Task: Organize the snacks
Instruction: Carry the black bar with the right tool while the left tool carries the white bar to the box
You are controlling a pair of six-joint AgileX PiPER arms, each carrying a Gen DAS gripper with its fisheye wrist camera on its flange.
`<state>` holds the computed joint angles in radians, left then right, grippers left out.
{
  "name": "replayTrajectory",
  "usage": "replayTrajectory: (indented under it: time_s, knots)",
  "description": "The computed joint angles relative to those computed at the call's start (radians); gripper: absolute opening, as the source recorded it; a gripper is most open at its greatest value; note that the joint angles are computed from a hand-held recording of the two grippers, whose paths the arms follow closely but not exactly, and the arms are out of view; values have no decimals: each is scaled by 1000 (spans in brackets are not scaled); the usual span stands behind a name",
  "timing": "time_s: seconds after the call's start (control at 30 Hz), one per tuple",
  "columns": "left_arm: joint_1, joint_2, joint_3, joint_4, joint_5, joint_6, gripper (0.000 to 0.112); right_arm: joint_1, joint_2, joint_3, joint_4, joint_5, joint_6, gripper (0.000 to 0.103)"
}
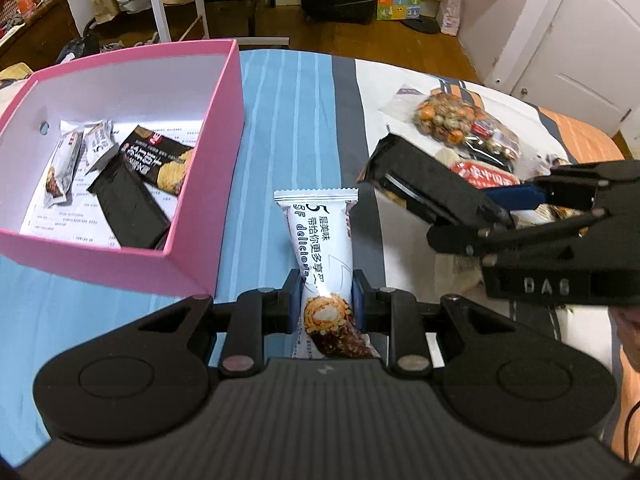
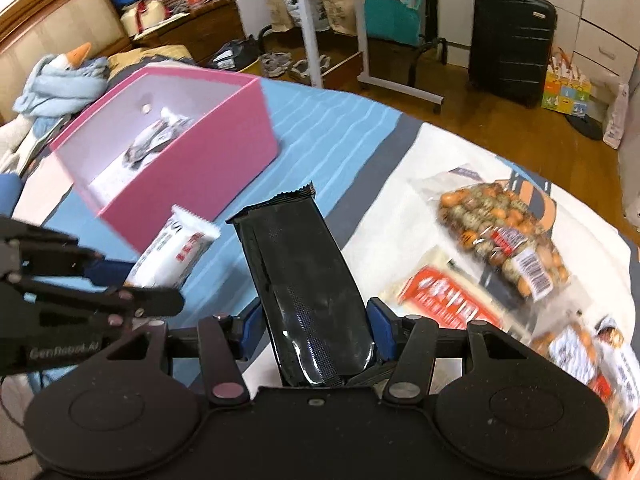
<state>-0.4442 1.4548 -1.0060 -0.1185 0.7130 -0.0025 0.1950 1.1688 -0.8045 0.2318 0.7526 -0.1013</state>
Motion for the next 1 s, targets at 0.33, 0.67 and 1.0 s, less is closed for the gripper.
replayTrajectory:
  time_s: [0.33, 0.67, 1.0]
  knots:
    - [100, -163, 92, -91, 94, 140, 24, 268, -109, -52, -213, 136, 324, 60]
    - [408, -291, 77, -240, 289, 420, 24, 444, -88, -202, -276, 287, 467, 60]
    - [692, -161, -206, -330, 451, 627, 24, 506, 85, -447, -292, 268, 343, 60]
